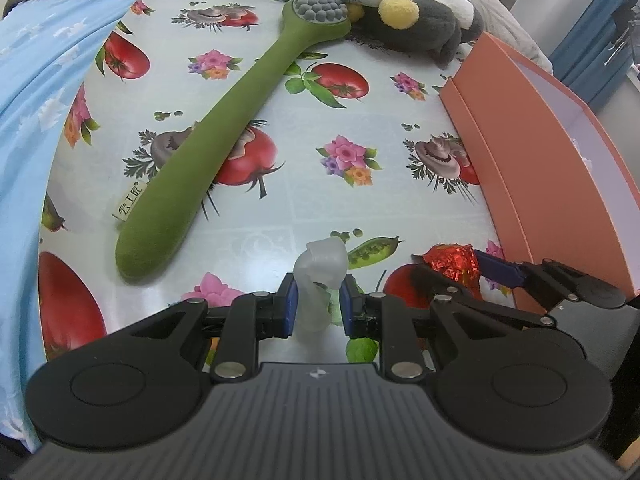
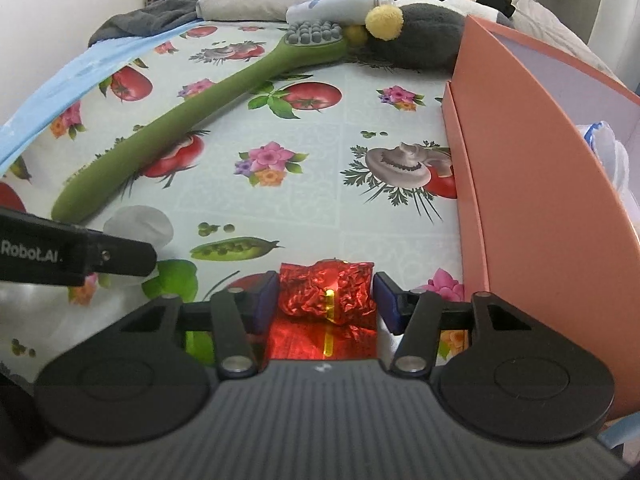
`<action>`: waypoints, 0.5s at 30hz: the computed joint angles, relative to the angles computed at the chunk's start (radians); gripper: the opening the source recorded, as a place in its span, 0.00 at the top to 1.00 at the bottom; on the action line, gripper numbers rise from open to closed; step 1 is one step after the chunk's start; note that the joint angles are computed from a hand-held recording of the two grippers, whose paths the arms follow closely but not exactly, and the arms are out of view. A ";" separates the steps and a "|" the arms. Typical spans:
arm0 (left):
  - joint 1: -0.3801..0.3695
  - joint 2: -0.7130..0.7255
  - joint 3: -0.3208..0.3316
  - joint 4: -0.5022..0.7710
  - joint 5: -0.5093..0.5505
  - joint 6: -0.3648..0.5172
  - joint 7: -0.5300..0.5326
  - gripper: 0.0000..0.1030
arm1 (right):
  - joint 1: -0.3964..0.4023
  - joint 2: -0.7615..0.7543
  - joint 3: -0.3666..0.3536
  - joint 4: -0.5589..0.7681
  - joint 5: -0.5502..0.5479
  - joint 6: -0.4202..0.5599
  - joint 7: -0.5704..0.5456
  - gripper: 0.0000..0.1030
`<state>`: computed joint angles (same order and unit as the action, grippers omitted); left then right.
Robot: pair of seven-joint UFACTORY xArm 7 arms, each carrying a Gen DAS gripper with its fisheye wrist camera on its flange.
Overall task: Organize soft objects
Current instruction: 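Lift the cup with the left tool while the right lifts the foil candy over the box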
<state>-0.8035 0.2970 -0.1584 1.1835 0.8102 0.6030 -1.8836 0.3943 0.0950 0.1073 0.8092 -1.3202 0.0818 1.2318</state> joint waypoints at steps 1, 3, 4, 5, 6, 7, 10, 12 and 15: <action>-0.001 -0.002 0.001 -0.001 0.002 0.001 -0.002 0.75 | 0.002 -0.002 0.000 0.001 -0.012 0.005 0.009 0.47; -0.003 -0.009 0.000 -0.004 0.006 0.004 -0.008 0.75 | 0.001 -0.009 0.003 -0.001 -0.015 0.004 0.007 0.47; -0.004 -0.013 -0.002 -0.005 0.008 0.006 -0.010 0.75 | 0.000 -0.016 0.005 -0.004 -0.013 0.002 0.006 0.47; -0.005 -0.018 -0.003 -0.006 0.013 0.010 -0.013 0.75 | -0.001 -0.023 0.007 -0.006 -0.013 0.002 0.007 0.47; -0.005 -0.024 -0.005 -0.008 0.017 0.014 -0.016 0.75 | -0.003 -0.031 0.010 -0.010 -0.011 0.001 0.006 0.47; -0.005 -0.031 -0.008 -0.009 0.021 0.018 -0.019 0.75 | -0.006 -0.041 0.014 -0.014 -0.004 -0.002 0.002 0.47; -0.004 -0.051 -0.018 -0.013 0.032 0.031 -0.028 0.75 | -0.018 -0.076 0.028 -0.033 0.035 -0.013 -0.024 0.47; -0.002 -0.067 -0.028 -0.016 0.038 0.038 -0.027 0.75 | -0.027 -0.106 0.041 -0.048 0.073 -0.019 -0.050 0.47; 0.007 -0.096 -0.044 -0.027 0.041 0.043 -0.018 0.75 | -0.044 -0.154 0.068 -0.073 0.150 -0.021 -0.097 0.47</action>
<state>-0.7965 0.2005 -0.2024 1.1570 0.8508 0.6460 -1.9018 0.3506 -0.0595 0.1755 0.7359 -1.1701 0.0612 1.1344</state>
